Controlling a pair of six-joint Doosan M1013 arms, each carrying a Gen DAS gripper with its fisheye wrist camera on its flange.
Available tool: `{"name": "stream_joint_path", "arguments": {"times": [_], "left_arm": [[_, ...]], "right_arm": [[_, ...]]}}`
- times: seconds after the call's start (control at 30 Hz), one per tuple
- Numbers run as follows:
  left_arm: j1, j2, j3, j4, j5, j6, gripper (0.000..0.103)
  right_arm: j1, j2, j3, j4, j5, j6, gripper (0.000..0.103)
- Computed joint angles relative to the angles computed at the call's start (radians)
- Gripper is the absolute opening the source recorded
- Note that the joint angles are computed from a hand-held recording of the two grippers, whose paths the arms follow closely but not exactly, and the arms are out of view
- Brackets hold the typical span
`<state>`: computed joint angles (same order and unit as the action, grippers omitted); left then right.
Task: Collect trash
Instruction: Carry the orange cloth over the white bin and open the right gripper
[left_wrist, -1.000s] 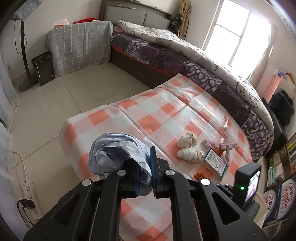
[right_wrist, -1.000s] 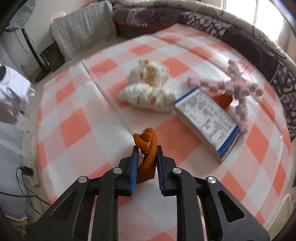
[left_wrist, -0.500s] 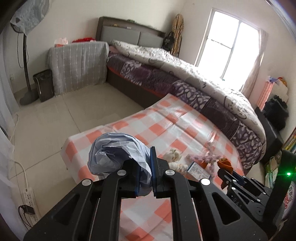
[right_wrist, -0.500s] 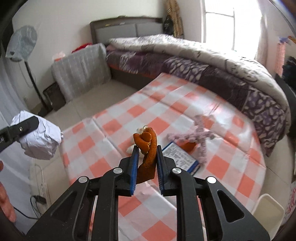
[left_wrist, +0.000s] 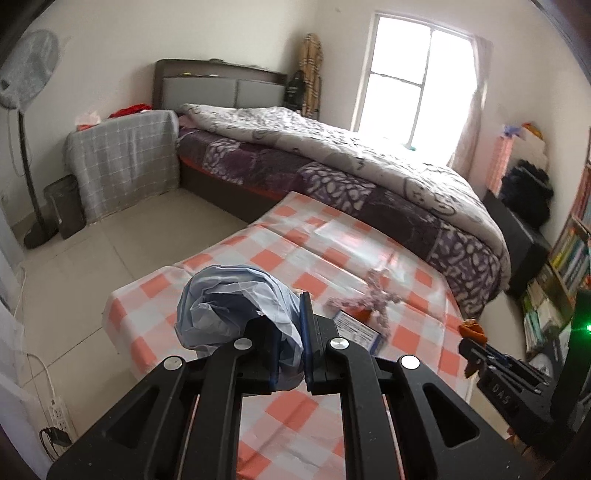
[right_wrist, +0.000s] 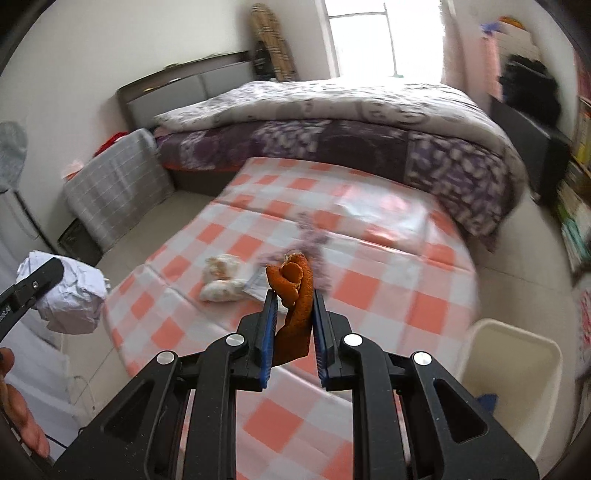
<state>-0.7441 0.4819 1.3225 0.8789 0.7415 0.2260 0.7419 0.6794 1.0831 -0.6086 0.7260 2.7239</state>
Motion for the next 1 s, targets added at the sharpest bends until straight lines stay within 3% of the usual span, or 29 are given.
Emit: {"name": "stream_joint_path", "arguments": {"times": [0.37, 0.7, 0.8, 0.9, 1.0], "left_arm": [[-0.049, 0.063, -0.083, -0.059, -0.023, 0.144, 0.010], [-0.086, 0.129, -0.176, -0.189, -0.050, 0.331, 0.010], [-0.097, 0.155, -0.212, -0.272, -0.062, 0.425, 0.010], [-0.105, 0.180, -0.248, -0.363, -0.070, 0.518, 0.010], [-0.112, 0.206, -0.283, -0.464, -0.073, 0.613, 0.010]], "right_arm": [[-0.048, -0.123, 0.189, -0.015, 0.027, 0.247, 0.018], [-0.096, -0.224, 0.364, -0.009, -0.031, 0.438, 0.018], [-0.111, -0.245, 0.400, 0.004, -0.049, 0.463, 0.024], [-0.118, -0.268, 0.436, -0.045, -0.043, 0.552, 0.050], [-0.119, -0.287, 0.462, -0.126, -0.009, 0.650, 0.054]]}}
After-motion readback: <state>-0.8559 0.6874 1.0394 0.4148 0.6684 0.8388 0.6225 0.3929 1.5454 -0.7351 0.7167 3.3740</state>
